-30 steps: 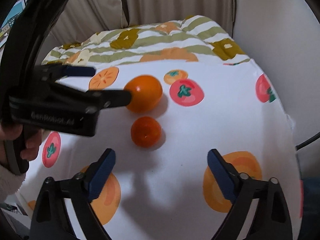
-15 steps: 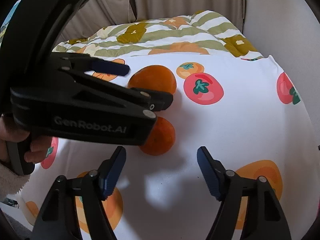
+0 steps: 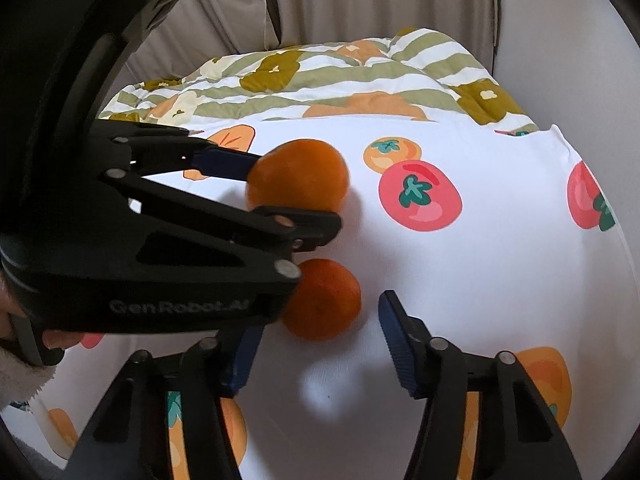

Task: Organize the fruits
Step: 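Grasp the large orange with the left gripper while the right grasps the tangerine, then lift the orange and tangerine and carry both over the plate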

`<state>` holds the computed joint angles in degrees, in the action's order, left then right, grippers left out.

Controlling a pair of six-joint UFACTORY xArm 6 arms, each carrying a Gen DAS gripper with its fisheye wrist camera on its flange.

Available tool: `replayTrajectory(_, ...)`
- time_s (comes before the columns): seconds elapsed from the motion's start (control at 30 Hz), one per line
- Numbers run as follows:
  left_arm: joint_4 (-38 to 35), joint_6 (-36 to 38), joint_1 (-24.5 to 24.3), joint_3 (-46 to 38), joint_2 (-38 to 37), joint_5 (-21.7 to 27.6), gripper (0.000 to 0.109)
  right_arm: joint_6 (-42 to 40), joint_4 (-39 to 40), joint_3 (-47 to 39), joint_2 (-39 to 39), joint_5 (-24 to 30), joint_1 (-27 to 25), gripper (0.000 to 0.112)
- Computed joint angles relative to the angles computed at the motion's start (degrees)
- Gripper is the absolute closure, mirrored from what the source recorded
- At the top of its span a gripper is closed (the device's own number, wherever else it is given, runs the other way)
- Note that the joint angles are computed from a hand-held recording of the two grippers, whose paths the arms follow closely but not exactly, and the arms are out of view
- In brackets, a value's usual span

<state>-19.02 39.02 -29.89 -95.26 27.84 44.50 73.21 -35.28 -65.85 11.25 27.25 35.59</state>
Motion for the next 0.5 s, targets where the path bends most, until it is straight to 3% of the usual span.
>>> replayTrajectory(0.13, 0.4, -0.3, 0.5, 1.1, -0.7, -0.7, 0.042, -0.9, -0.5, -1.1, 0.7, 0.8, 0.2, 0.076)
replayTrajectory(0.5, 0.0, -3.3, 2.3, 2.7, -3.4, -2.9, 0.042, -0.9, -3.9, -1.2, -1.3, 3.0, 1.0, 0.076)
